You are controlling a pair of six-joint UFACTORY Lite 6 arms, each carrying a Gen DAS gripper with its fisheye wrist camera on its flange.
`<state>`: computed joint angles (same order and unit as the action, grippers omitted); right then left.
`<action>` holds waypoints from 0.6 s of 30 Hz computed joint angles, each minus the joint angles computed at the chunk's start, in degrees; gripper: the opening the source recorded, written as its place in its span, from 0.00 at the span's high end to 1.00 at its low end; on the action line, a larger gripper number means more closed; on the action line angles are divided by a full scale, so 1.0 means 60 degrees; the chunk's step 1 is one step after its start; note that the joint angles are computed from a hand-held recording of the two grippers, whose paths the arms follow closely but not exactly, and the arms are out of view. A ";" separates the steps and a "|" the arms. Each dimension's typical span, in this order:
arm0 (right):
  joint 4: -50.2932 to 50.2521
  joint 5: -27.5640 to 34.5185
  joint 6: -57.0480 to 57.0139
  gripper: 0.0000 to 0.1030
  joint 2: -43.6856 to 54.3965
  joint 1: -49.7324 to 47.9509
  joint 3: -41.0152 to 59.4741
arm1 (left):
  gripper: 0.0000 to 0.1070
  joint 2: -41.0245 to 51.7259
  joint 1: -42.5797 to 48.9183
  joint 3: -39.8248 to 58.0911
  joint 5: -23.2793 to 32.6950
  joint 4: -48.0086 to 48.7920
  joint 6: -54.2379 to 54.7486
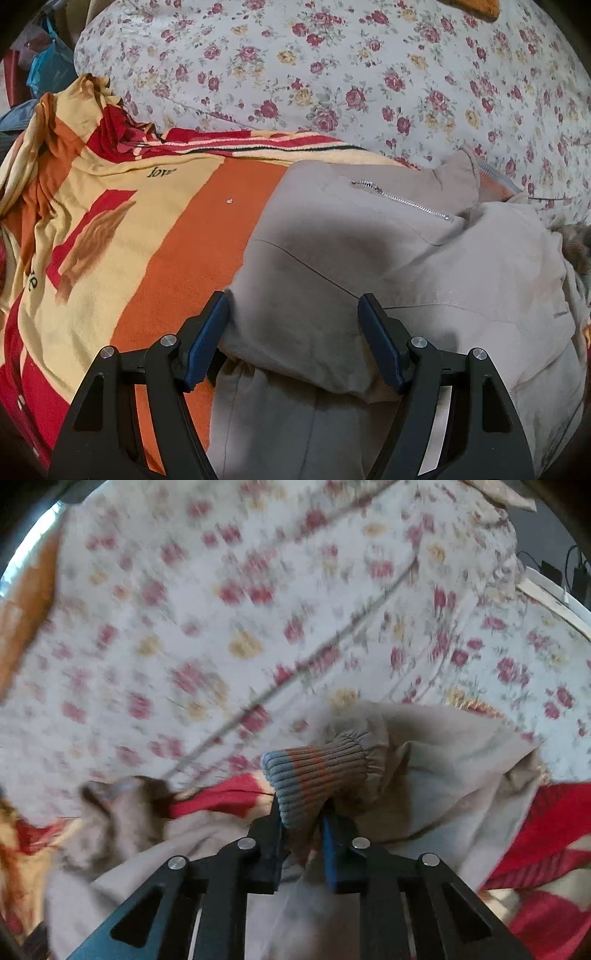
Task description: Fold large clothes
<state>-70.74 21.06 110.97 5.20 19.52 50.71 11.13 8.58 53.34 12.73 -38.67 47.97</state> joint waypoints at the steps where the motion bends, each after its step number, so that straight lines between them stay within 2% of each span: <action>1: 0.0416 0.0006 -0.0609 0.85 -0.0793 0.0055 -0.0354 | 0.32 -0.0118 0.0076 -0.0041 0.0112 -0.0298 0.0283; 4: 0.2254 0.0640 -0.3087 0.87 -0.2925 0.0563 -0.0783 | 0.32 -0.0382 0.0217 -0.0136 0.0305 -0.0843 0.0734; 6: 0.3368 0.1418 -0.4557 0.87 -0.3891 0.1178 -0.0476 | 0.32 -0.0544 0.0313 -0.0213 0.0363 -0.1163 0.0991; 10: 0.3751 0.3389 -0.5646 0.90 -0.4722 0.3527 0.1132 | 0.32 -0.0840 0.0568 -0.0327 0.0582 -0.1661 0.1435; 13: 0.3697 0.4039 -0.5979 0.91 -0.4277 0.5056 0.2707 | 0.32 -0.1064 0.0928 -0.0357 0.1004 -0.2247 0.1997; 16: 0.3876 0.4277 -0.6844 0.91 -0.2989 0.6291 0.4788 | 0.32 -0.1267 0.1307 -0.0357 0.1463 -0.2741 0.2458; 18: 0.3369 0.5318 -0.7109 0.91 -0.2036 0.7135 0.5953 | 0.32 -0.1322 0.1457 -0.0312 0.1609 -0.2740 0.2475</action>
